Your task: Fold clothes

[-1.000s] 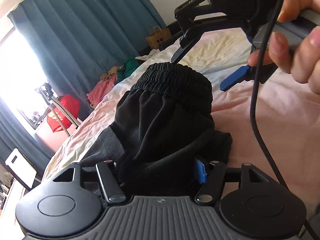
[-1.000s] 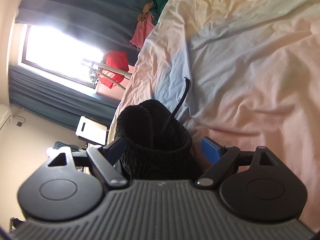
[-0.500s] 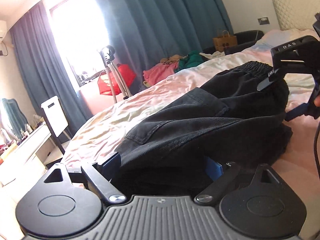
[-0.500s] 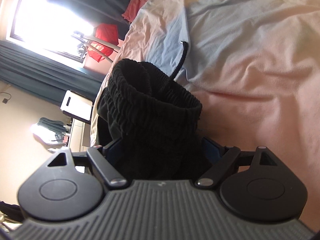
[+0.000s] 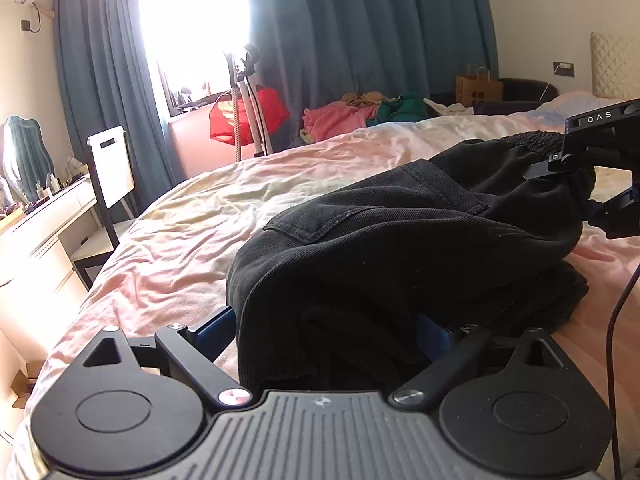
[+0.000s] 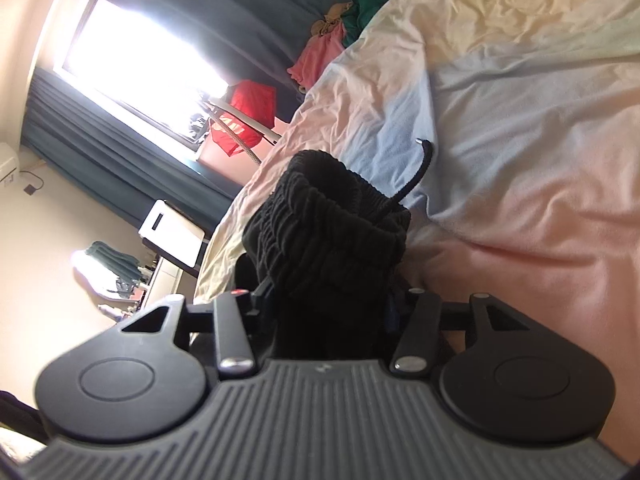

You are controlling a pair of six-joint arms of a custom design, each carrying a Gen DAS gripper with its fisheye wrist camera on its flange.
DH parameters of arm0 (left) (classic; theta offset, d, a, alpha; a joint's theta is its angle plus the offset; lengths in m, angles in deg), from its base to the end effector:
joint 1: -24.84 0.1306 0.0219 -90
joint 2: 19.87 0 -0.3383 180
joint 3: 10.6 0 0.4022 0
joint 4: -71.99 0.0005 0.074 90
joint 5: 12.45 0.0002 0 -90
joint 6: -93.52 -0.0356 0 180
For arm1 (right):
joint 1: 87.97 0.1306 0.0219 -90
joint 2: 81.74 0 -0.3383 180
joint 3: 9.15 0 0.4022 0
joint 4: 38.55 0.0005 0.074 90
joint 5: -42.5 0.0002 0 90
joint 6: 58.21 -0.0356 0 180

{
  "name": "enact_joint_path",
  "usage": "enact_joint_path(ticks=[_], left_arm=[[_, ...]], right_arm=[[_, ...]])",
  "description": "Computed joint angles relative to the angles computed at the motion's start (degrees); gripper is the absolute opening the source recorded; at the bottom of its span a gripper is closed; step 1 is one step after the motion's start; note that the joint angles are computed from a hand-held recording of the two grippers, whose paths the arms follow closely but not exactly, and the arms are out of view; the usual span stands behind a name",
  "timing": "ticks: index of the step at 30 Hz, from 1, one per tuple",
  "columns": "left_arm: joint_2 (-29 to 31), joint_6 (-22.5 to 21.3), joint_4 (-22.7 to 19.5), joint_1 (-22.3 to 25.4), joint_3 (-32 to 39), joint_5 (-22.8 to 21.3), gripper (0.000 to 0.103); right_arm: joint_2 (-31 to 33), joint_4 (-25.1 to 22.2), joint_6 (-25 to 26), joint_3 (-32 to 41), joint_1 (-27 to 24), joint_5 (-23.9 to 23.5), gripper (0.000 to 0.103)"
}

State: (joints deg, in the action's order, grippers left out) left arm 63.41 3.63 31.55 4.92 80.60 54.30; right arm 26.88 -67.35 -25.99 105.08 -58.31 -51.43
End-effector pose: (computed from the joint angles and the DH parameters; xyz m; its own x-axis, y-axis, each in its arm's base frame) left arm 0.4470 -0.1476 0.4645 -0.5054 0.1813 -0.8436 -0.0009 0.9776 0.2106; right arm 0.5472 0.3138 0.4472 -0.6464 0.6032 -0.4673 -0.0029 0.6105 0.7920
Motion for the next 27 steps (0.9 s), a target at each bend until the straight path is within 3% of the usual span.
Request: enact_joint_path(ticks=[5, 9, 12, 16, 20, 24, 27], left_arm=[[1.3, -1.5, 0.0, 0.4, 0.4, 3.2, 0.101], [2.3, -3.0, 1.0, 0.1, 0.6, 1.3, 0.103], [3.8, 1.8, -0.5, 0.7, 2.0, -2.8, 0.103], [4.4, 6.2, -3.7, 2.5, 3.3, -0.4, 0.103], [3.3, 8.0, -4.2, 2.9, 2.6, -1.3, 0.103], [3.7, 14.9, -9.2, 6.1, 4.3, 4.8, 0.103], [4.4, 19.8, -13.0, 8.5, 5.8, 10.0, 0.103]], right_arm=[[0.3, 4.8, -1.4, 0.8, -0.6, -1.3, 0.045], [0.2, 8.3, -1.8, 0.8, -0.8, -2.3, 0.044], [-0.6, 12.7, -2.5, -0.7, -0.9, -3.4, 0.044], [-0.8, 14.8, -1.3, -0.8, -0.9, -4.3, 0.044], [-0.6, 9.7, 1.2, 0.0, -0.7, -1.7, 0.044], [0.1, -3.0, 4.5, 1.7, -0.5, -0.6, 0.044], [0.5, -8.5, 6.3, 2.2, -0.4, -1.1, 0.045]])
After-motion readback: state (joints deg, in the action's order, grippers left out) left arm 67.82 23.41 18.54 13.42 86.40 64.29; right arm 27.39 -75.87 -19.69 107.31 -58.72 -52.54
